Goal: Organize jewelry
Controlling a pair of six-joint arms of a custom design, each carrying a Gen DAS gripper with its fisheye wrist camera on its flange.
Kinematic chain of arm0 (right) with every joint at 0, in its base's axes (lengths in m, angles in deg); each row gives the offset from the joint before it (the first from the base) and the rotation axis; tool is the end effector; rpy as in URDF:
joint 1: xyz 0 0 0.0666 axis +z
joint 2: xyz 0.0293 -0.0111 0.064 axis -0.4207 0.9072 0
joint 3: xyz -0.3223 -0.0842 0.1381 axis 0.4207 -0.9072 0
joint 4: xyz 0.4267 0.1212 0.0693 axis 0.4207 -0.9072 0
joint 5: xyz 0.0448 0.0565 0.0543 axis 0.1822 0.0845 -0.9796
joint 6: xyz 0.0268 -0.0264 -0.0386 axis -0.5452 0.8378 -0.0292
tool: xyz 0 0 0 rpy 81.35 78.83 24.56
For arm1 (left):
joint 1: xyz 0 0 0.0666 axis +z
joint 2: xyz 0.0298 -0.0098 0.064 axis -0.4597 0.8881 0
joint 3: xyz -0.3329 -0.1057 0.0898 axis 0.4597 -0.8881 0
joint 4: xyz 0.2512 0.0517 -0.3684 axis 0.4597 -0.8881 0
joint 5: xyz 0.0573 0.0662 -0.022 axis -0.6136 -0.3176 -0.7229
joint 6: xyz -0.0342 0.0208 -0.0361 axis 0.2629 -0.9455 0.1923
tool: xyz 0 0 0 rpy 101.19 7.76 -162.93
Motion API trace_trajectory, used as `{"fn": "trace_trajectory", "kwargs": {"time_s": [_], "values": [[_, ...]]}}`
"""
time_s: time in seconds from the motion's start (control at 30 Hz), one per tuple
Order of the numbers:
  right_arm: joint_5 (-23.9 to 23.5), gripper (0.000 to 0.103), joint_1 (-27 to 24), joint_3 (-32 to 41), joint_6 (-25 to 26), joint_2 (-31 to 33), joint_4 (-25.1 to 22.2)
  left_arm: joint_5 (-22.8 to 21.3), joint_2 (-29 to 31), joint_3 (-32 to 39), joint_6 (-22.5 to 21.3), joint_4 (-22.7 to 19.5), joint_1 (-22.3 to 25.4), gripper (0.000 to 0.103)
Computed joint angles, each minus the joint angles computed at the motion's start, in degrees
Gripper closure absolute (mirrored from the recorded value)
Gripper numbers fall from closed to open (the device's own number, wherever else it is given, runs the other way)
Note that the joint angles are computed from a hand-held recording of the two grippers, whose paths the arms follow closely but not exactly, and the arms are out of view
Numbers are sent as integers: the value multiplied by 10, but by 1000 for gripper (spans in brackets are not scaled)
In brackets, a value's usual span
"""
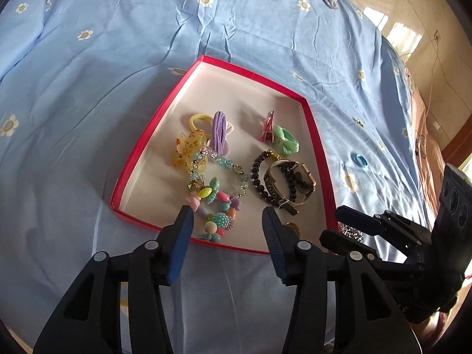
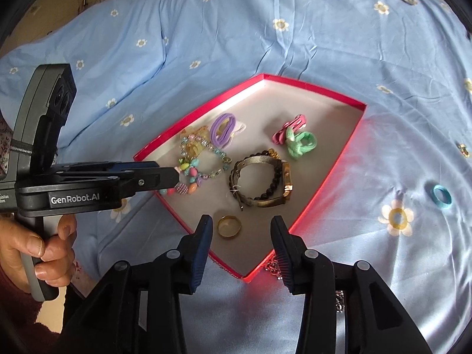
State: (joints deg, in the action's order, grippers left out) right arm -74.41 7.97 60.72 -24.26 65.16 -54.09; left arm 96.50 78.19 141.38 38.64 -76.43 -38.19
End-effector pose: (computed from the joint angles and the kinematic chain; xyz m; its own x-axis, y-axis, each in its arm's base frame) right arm 0.4446 0.2814 0.4412 -0.7497 -0.0068 -0.6617 -0.1779 0.9652 0.1916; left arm 0.5255 -0.1148 0.4504 -0.8172 0.1710 -0.5504 0.3925 0.8644 -0.3143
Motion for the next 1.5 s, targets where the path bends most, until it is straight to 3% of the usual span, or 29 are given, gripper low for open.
{"fn": "trace_trajectory", "kwargs": {"time_s": [0.23, 0.47, 0.57, 0.7, 0.93, 1.2, 1.37, 1.5], "values": [[42, 55, 5, -39, -25, -33, 52, -3, -28, -29, 26, 31, 5, 46], [60, 54, 3, -78, -45, -65, 101, -26, -59, -60, 56, 60, 11, 23], [67, 45, 8, -96, -51, -78, 122, -47, -75, -77, 59, 74, 7, 15], [71, 35, 14, -112, -50, -87, 147, -72, -93, -97, 56, 90, 2, 14], [104, 18, 25, -133, -45, -108, 177, -156, -132, -143, 43, 138, -11, 7], [129, 8, 35, -141, -35, -114, 179, -262, -180, -197, -15, 201, -40, 0], [133, 4, 37, -133, -28, -114, 168, -260, -188, -192, -22, 201, -37, 0], [118, 1, 26, -106, -28, -114, 133, -258, -180, -164, -36, 187, -37, 0]]}}
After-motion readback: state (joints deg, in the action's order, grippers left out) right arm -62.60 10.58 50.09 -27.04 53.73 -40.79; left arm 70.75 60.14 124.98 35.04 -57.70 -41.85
